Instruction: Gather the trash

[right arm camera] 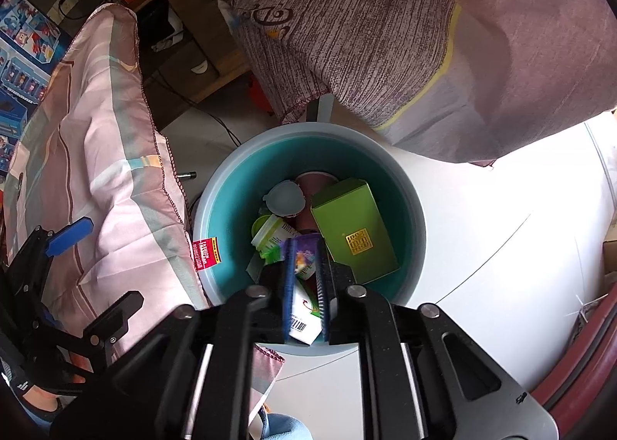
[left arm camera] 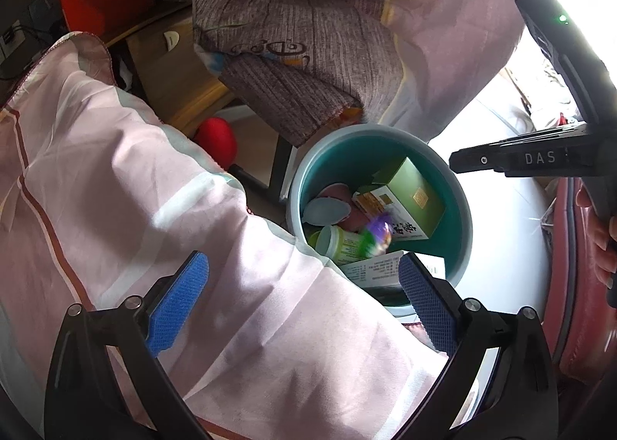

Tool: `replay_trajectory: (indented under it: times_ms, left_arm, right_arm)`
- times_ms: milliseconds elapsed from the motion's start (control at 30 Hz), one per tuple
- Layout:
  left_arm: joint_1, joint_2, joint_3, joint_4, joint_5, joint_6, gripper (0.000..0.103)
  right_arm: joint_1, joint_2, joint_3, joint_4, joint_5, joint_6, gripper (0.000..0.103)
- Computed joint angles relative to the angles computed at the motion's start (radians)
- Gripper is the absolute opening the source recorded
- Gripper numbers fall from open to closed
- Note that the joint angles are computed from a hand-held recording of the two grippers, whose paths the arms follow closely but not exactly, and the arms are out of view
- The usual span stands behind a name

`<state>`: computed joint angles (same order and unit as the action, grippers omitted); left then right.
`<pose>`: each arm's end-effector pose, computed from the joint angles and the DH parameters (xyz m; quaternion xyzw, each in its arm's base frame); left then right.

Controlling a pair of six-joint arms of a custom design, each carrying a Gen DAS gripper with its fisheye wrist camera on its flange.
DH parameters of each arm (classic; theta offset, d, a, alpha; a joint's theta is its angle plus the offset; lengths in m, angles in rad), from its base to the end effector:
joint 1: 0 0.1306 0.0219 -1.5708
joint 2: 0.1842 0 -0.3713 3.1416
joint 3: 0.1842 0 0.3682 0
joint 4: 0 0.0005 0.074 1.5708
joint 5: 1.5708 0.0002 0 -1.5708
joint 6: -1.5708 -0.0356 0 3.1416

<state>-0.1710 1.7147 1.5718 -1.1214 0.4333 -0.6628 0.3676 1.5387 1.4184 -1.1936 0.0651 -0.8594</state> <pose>0.5274 -0.1068 0.3282 0.4208 0.8692 -0.1698 0.1963 0.4409 0.1668 0.3474 0.2453 0.9604 0.0473 0.1233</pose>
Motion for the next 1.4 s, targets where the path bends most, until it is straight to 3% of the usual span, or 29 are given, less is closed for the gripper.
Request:
replay_trajectory:
  times_ms: [100, 233, 367, 567, 1033, 1400]
  left_arm:
    - [0.002, 0.000, -0.001, 0.002, -0.003, 0.006, 0.099]
    - [0.000, -0.005, -0.004, -0.005, -0.010, 0.013, 0.099]
    - [0.003, -0.017, -0.011, -0.013, -0.012, 0.015, 0.099]
    - [0.014, -0.060, -0.040, -0.013, -0.021, 0.031, 0.099]
    - [0.058, -0.211, -0.140, 0.008, -0.042, 0.071, 0.099]
    - [0.092, -0.326, -0.244, 0.041, -0.039, 0.094, 0.099]
  right_arm:
    - [0.005, -0.006, -0.004, 0.004, 0.008, 0.004, 0.040]
    - [0.019, -0.014, -0.004, -0.004, 0.029, 0.013, 0.076]
    - [0.034, -0.041, -0.017, -0.001, 0.037, 0.008, 0.088]
    - [0.073, -0.090, -0.040, -0.021, 0.092, -0.010, 0.095]
    - [0.231, -0.185, -0.061, -0.217, 0.285, -0.127, 0.096]
    - [0.348, -0.218, -0.079, -0.203, 0.316, -0.176, 0.096]
